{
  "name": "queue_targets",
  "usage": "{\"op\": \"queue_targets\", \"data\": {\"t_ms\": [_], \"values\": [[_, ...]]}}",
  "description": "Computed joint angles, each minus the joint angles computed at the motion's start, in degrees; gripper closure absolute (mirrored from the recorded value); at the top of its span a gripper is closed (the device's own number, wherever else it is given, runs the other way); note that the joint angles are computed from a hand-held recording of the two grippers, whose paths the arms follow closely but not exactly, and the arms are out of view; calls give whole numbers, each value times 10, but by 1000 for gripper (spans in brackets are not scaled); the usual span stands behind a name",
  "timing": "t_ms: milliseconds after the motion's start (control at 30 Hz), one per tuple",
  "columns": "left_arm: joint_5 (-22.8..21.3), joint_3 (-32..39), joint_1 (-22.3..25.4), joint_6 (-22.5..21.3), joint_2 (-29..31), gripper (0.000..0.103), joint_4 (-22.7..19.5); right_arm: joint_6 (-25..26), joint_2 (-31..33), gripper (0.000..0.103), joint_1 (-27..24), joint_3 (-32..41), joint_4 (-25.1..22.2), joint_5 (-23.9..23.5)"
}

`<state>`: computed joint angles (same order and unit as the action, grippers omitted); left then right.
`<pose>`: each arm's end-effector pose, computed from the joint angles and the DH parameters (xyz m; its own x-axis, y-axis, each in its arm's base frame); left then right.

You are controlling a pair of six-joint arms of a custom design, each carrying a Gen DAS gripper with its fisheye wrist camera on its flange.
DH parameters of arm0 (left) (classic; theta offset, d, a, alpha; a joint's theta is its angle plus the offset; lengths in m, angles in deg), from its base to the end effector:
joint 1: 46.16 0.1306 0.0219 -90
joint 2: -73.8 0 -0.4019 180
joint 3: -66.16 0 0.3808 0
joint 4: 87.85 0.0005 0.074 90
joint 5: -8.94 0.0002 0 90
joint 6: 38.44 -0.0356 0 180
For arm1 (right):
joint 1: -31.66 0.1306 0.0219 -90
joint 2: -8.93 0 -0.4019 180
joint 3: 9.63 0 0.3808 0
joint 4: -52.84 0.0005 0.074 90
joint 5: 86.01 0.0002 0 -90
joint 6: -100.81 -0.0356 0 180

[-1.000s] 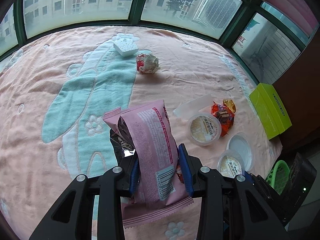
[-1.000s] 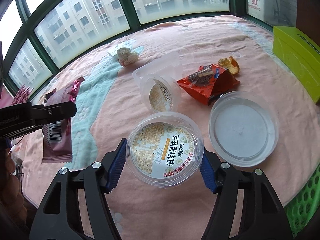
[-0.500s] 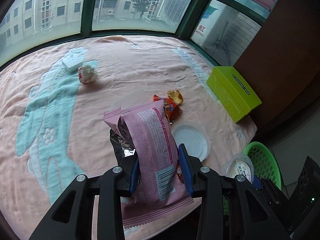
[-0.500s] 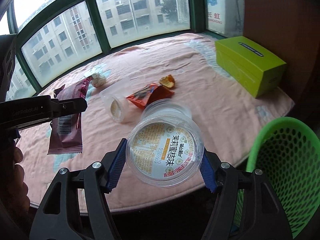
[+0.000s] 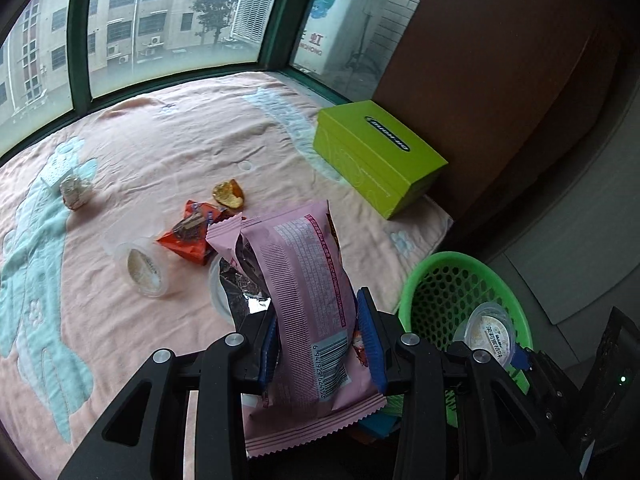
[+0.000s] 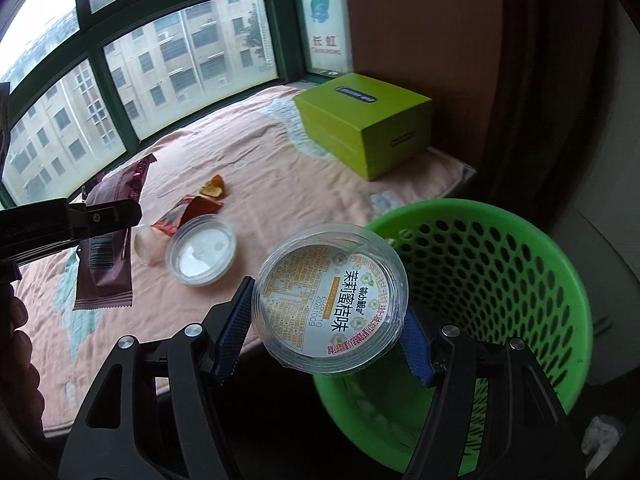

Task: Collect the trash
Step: 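Drop the round cup and pink wrapper into the green basket with both grippers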

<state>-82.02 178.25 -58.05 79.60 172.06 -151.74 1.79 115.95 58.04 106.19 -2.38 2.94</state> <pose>0.5085 -0.1070 0.5352 -0.7541 -0.3216 -0.5727 -0.1802 0.9398 -0.2905 0.5296 0.2628 0.4936 -0.7124 -0.1783 -0.6788 -0.3482 0.9296 0.1212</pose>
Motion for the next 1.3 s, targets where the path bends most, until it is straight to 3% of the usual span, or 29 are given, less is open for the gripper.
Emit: {"op": "queue_targets", "data": {"t_ms": [567, 733, 1300], "values": [[3, 123, -64, -47, 85, 68, -35, -35, -49, 37, -67, -72, 8, 33], [7, 151, -77, -55, 107, 68, -40, -43, -57, 31, -80, -84, 12, 33], [31, 199, -110, -76, 156, 64, -51, -57, -92, 25, -104, -114, 46, 41]]}}
